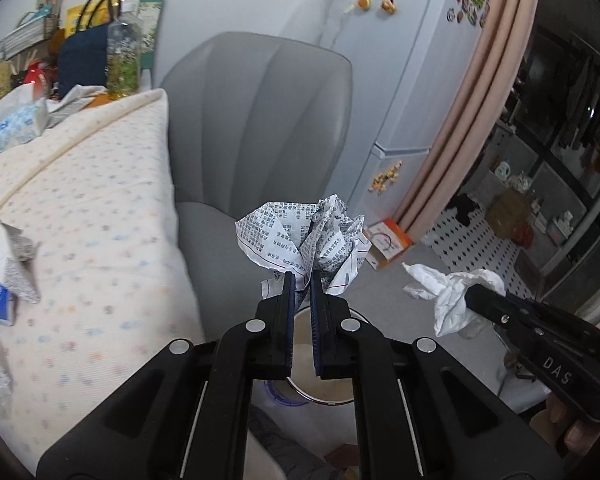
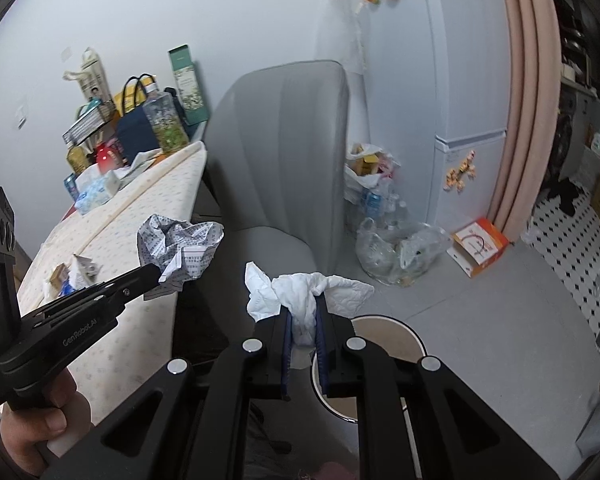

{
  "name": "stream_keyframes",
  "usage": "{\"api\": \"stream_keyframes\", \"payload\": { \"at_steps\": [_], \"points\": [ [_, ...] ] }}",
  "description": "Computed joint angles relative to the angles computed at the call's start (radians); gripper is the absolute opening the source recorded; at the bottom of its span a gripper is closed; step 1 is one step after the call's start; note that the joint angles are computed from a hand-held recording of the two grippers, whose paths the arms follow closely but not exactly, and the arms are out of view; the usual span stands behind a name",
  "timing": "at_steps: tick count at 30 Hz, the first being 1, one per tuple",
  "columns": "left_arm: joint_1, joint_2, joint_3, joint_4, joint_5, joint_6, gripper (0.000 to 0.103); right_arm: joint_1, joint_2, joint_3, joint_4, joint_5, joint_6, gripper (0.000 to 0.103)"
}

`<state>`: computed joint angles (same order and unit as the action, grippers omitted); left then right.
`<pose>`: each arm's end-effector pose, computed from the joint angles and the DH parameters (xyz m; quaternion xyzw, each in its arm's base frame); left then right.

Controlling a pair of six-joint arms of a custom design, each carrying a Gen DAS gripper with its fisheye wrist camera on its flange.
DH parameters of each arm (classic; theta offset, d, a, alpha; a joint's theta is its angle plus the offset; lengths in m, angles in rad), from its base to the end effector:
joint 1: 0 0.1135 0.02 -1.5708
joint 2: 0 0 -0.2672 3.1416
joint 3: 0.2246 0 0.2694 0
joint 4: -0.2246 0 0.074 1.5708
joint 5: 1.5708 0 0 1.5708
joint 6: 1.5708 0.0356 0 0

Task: Collect trash
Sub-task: 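Carry the paper with the left gripper over the wastebasket and open it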

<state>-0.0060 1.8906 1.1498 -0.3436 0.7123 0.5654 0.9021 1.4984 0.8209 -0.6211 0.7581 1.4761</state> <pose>0.3853 -0.0256 0.1449 0.3369 0.8491 -0.2630 0.3104 0.1864 0.1965 0.1659 0.3087 0.8686 -0.0196 0.3872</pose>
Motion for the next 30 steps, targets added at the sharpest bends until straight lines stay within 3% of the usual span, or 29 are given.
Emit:
{"api": "stream_keyframes", "payload": {
  "at_steps": [11,23,24,26,27,30],
  "points": [
    [-0.162,0.094,-0.008,0.084,-0.133,-0.083,0.008,-0.140,-0.041,-0.277,0.336,-0.124,-0.078,0.011],
    [-0.283,0.258,0.085,0.109,-0.254,-0.139,0.008,-0.342,0.099,-0.481,0.788,-0.290,-0.190,0.014],
    [-0.289,0.266,0.089,0.111,-0.262,-0.141,0.008,-0.361,0.126,-0.492,0.838,-0.309,-0.202,0.016],
    [-0.298,0.275,0.089,0.119,-0.272,-0.144,0.008,-0.391,0.180,-0.516,0.938,-0.343,-0.222,0.042],
    [-0.304,0.282,0.091,0.121,-0.281,-0.145,0.008,-0.394,0.203,-0.521,0.965,-0.343,-0.220,0.061],
    [-0.316,0.302,0.105,0.120,-0.300,-0.147,0.008,-0.404,0.266,-0.543,1.048,-0.354,-0.205,0.063]
  ]
}}
